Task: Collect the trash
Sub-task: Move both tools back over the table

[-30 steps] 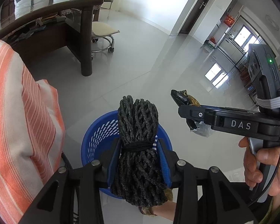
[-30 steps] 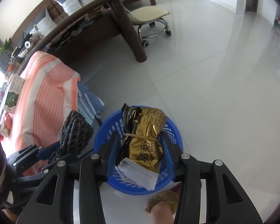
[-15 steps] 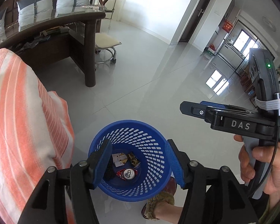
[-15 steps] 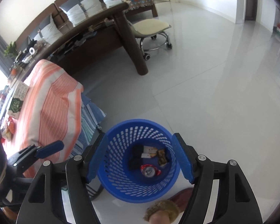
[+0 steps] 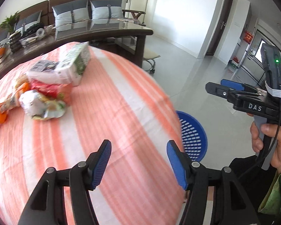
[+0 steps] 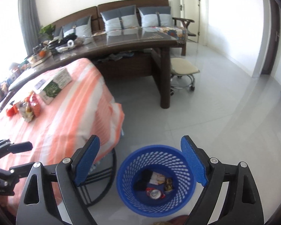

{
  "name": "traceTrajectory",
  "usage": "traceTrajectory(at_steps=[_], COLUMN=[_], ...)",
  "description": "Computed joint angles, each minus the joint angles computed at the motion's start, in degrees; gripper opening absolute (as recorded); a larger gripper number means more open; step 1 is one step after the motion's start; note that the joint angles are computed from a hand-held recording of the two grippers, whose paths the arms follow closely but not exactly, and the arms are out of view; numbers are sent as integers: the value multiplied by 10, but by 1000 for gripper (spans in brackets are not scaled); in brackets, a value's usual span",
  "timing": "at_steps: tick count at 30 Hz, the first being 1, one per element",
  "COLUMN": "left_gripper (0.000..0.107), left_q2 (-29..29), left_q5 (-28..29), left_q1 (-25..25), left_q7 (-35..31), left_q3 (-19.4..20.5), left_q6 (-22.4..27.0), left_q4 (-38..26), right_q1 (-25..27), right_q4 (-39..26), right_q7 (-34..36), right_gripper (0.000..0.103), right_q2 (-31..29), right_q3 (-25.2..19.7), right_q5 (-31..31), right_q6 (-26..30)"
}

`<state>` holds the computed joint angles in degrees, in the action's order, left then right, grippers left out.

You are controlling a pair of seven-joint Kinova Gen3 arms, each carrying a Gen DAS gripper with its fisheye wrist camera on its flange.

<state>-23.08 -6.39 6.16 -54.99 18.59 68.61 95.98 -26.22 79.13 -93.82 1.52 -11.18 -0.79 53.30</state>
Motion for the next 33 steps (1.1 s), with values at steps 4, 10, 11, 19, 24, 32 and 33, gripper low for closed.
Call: traceTrajectory(at_steps=[4,10,11,19,24,32,33], left_gripper=[63,63,63,68,69,69,69], left_q2=[-67,-140,-150,-193,-201,-193,-193], left_q5=[-1,-21,-25,-20,2,9,8], left_q1=[-14,-60,-69,-113,-113,-83,-77], left_q7=[-15,-74,-83,-146,-184,-293,-314], left_q3=[-47,-99,-106,-190,-217,-321,-340], left_q6=[47,106,114,120,113,112,101], left_q4=[35,57,60,82,85,46,35], right_q1=[-43,-139,-160,-293,-318,-328,-329], right_q4=[12,-16,-28,-143,-146,-156,-155], right_q7=[-15,-61,-73,-113,-114,-120,-122], right_gripper=[91,95,95,95,98,102,102], right_q2=[-4,32,44,151,158,162,162], right_q3=[-35,-79,-83,-57,-36,-28,-27], right_q5=[5,41,56,128,136,142,143], right_q6=[-8,12,17,91,93,104,104])
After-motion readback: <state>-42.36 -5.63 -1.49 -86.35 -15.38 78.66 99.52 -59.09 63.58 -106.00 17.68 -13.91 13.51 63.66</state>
